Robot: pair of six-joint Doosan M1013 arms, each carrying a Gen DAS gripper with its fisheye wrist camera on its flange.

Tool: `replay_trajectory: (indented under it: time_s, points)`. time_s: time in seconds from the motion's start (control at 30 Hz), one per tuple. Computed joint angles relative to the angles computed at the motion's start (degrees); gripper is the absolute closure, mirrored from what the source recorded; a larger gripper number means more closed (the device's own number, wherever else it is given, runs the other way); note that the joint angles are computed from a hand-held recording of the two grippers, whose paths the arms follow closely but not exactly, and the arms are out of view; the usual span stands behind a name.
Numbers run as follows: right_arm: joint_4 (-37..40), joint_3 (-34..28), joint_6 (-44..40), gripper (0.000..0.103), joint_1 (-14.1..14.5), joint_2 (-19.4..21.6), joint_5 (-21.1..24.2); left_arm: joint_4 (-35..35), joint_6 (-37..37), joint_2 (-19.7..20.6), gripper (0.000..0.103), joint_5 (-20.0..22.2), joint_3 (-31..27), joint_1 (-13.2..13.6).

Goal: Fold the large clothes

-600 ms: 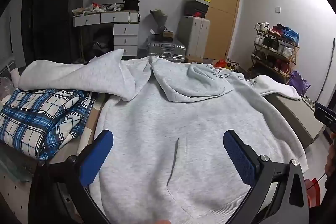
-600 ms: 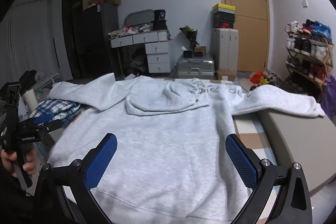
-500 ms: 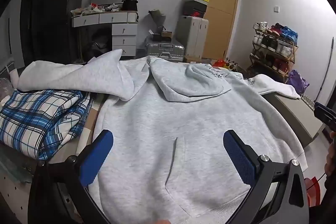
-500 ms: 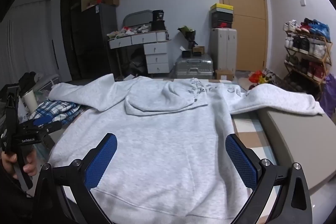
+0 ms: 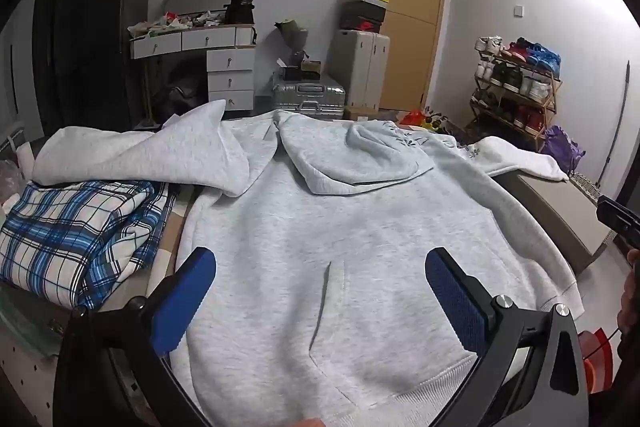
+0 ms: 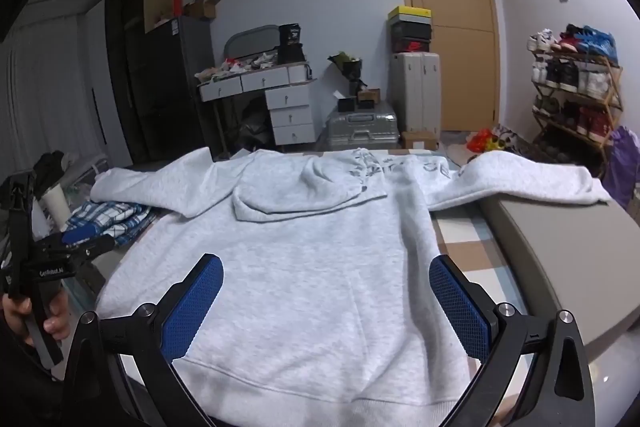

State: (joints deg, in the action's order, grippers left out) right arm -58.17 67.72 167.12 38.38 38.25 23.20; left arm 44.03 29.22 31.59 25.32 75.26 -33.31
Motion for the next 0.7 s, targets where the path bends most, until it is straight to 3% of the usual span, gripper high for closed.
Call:
replay_trajectory:
  time_s: [0.23, 0.4, 0.7]
  points:
    - [-4.53, 0.55, 6.68, 0.0, -0.09, -0.03, -1.01, -3.35, 4.84, 0.44, 0.001, -1.01, -0.71, 0.5]
    - [-5.44, 0.56, 7.71, 0.0, -0.22, 0.11, -1.83, -7.26, 9.64, 1.21, 0.001, -0.89, -1.89, 0.88]
    - [-5.46, 0.1, 8.0, 0.0, -0.46, 0.6, -1.9, -9.38, 11.9, 1.44, 0.001, -1.06, -2.14, 1.14]
